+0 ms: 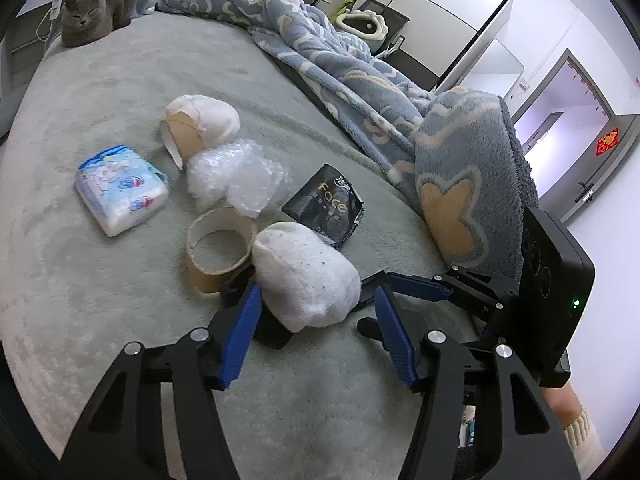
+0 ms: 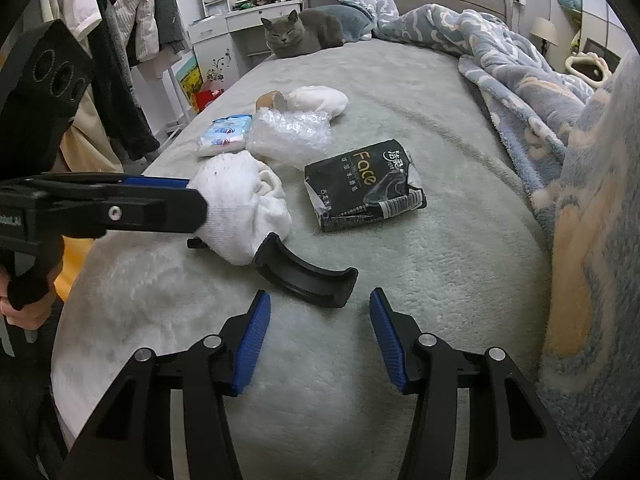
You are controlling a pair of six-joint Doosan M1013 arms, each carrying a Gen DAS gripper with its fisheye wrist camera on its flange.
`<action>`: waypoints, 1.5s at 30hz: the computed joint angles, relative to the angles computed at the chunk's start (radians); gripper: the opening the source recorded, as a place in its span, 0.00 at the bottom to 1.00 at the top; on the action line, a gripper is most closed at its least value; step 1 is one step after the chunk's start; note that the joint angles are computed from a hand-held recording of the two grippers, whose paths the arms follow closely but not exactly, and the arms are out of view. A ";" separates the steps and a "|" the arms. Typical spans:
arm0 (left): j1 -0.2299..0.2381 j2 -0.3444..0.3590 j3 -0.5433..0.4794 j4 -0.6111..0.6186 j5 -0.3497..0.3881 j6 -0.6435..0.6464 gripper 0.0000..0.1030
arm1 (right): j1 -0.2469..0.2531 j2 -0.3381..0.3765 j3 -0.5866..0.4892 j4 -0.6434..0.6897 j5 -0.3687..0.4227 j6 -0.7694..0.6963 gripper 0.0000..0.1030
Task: Collect trash
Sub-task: 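Reach the left gripper to the white crumpled tissue ball and close on it, then lift the tissue ball with the left gripper and carry it to the green bin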
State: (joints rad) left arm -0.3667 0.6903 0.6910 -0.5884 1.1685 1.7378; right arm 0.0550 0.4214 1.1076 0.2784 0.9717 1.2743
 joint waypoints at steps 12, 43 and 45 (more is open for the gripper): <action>-0.003 0.056 -0.075 0.015 0.044 -0.071 0.50 | -0.018 0.027 -0.024 0.094 0.023 -0.027 0.51; 0.029 -0.060 0.067 -0.077 -0.125 0.123 0.35 | 0.012 0.042 -0.080 -0.002 0.033 0.084 0.40; 0.034 -0.070 0.079 -0.063 -0.133 0.124 0.35 | 0.017 0.039 -0.083 0.000 0.020 0.089 0.40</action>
State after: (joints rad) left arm -0.3326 0.6201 0.7696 -0.6510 1.0359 1.8622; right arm 0.0717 0.4601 1.0246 0.2780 0.9912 1.3637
